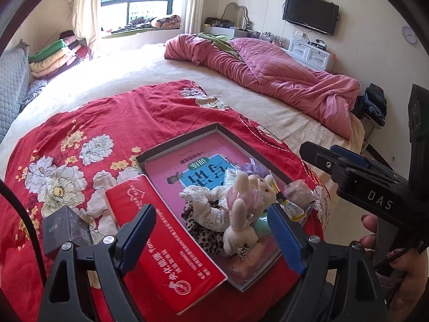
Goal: Organize soft objects
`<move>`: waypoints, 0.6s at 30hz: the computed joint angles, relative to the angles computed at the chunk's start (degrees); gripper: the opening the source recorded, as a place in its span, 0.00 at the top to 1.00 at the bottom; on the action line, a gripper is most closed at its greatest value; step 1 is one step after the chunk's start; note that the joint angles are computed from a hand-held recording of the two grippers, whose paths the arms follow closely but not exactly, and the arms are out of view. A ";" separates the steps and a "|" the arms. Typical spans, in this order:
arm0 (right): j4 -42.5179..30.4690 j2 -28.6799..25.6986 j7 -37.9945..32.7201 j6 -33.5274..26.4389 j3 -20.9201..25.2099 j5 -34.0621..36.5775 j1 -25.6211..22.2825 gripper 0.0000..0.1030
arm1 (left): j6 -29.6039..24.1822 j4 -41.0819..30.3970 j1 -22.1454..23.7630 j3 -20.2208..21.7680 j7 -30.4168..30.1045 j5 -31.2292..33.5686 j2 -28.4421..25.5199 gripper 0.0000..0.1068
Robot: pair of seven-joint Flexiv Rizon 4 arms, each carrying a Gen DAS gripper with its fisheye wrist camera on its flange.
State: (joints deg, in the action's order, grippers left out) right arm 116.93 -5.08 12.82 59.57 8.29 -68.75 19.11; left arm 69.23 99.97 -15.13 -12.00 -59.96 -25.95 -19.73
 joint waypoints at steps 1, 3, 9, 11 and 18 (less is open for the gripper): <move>-0.87 -0.11 1.00 -0.91 0.12 -0.78 0.48 0.24 | 0.87 0.38 0.18 0.21 0.13 0.04 0.48 0.20; -2.81 -0.34 2.48 -2.70 0.29 -3.05 1.48 0.24 | 3.05 1.42 0.50 0.62 0.38 0.27 1.67 0.20; -7.64 -0.20 6.14 -9.78 1.70 -7.99 5.31 0.24 | 5.93 5.08 3.45 -0.76 4.94 -6.02 5.79 0.17; -8.24 0.20 7.36 -11.50 2.46 -8.72 6.40 0.24 | 6.07 6.05 3.61 -0.23 5.92 -7.39 6.99 0.17; -9.36 0.70 6.53 -17.85 5.43 -4.70 10.83 0.24 | 5.13 10.76 3.09 2.07 9.36 -11.20 11.37 0.17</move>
